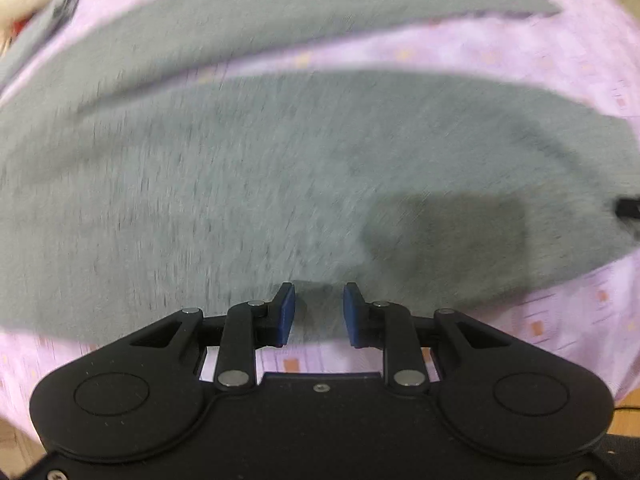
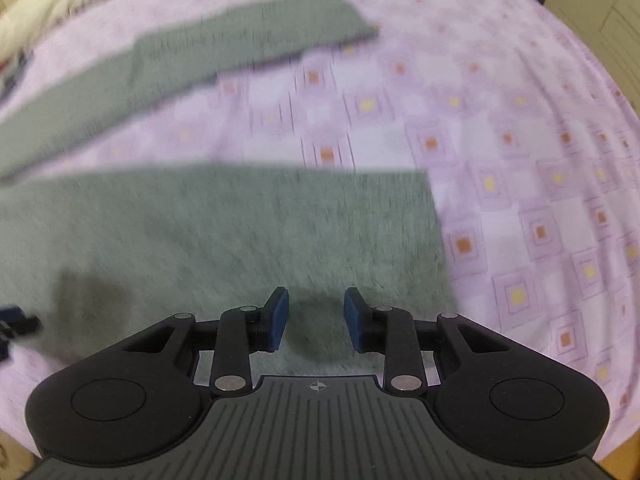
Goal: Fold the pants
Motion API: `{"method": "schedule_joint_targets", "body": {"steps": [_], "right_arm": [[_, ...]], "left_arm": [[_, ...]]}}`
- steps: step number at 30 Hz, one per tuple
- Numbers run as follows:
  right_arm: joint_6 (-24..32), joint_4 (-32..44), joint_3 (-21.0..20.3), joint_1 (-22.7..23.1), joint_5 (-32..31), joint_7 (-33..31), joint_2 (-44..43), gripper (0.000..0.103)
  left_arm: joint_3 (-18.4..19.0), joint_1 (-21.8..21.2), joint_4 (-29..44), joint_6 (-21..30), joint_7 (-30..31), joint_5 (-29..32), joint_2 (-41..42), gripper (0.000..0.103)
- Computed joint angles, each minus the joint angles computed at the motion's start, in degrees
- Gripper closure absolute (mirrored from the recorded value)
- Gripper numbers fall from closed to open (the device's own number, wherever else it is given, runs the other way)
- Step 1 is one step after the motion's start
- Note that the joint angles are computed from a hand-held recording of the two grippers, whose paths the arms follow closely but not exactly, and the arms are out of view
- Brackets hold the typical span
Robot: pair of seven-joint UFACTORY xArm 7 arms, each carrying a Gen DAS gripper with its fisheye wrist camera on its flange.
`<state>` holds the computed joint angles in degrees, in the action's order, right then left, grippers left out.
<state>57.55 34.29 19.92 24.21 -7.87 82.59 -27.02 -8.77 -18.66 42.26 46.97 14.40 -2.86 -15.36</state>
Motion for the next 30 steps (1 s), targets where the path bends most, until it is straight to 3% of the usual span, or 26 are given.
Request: {"method": "schedule_joint_targets", "body": {"steps": [7, 11, 18, 24, 30], "right_arm": [[1.1, 0.0, -0.4, 1.0, 2.8, 0.8, -0.4, 0.073], [2.7, 2.8, -2.7, 0.7, 5.2, -3.2, 1.8, 0.074], [-0.5, 7.8, -1.4, -3.1, -2.2, -3.4, 2.2, 0.074], [-3.4, 16.8, -0.9, -6.4, -11.8, -3.9, 10.8, 0.074], [-7.7, 27.6, -5.1, -6.8, -20.6, -11.3, 22.4, 0.074]], "left_arm": [[1.0, 1.8, 2.9, 4.2, -1.2, 0.3, 0.3, 0.069], [2.4, 4.1, 6.9, 5.6, -2.9, 0.5, 1.3, 0.069], [4.4, 8.6, 14.3, 3.1, -3.5, 3.4, 6.0, 0.069], [5.7, 11.3, 25.8, 3.2, -3.2, 3.9, 15.7, 0.069], [5.6, 12.0, 39.7, 5.3, -2.2, 2.9, 25.9, 0.069]]}}
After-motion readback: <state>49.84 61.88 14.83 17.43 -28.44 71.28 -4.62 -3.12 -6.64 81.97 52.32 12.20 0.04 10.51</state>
